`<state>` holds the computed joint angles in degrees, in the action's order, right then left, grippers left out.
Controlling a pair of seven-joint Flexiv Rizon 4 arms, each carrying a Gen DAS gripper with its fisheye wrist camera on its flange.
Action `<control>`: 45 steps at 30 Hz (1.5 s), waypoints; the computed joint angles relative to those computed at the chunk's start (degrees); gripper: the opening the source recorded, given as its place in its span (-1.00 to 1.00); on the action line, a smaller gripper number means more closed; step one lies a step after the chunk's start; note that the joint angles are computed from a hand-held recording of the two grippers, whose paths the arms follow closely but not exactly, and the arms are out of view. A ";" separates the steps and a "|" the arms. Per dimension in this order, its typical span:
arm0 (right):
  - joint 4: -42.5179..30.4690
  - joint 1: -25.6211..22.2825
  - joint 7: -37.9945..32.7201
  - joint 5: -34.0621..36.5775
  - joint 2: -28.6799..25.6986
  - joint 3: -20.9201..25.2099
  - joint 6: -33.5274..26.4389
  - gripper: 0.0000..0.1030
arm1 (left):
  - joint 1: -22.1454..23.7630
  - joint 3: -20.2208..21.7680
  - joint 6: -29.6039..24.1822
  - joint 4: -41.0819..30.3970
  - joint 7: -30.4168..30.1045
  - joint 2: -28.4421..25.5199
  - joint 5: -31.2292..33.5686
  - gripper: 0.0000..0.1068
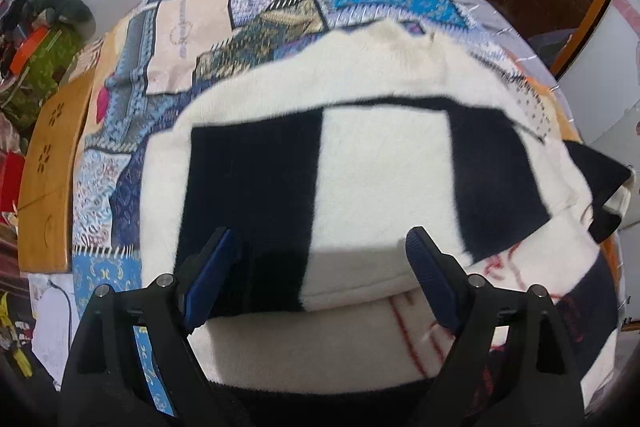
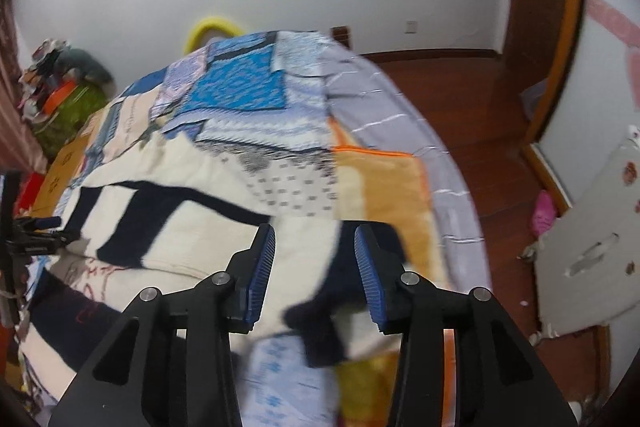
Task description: Fold small clothes
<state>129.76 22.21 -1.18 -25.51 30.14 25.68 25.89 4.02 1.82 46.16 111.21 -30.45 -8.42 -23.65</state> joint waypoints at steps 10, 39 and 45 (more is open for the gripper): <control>7.01 0.17 4.23 10.46 10.49 0.97 -6.95 -0.24 | -2.27 -1.22 0.23 -0.90 -1.84 0.37 -1.35 0.63; 19.05 2.54 12.70 16.11 14.99 2.34 5.44 -0.82 | -4.78 -1.71 1.47 -0.22 -7.46 -1.21 8.27 0.63; 15.74 0.70 10.99 11.80 15.25 2.33 2.73 -0.89 | -4.72 -1.90 1.31 0.39 -5.27 0.21 5.75 0.63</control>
<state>145.50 22.91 9.81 -13.71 45.39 28.01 28.62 -0.70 -0.08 47.46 111.60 -35.72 -8.21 -17.91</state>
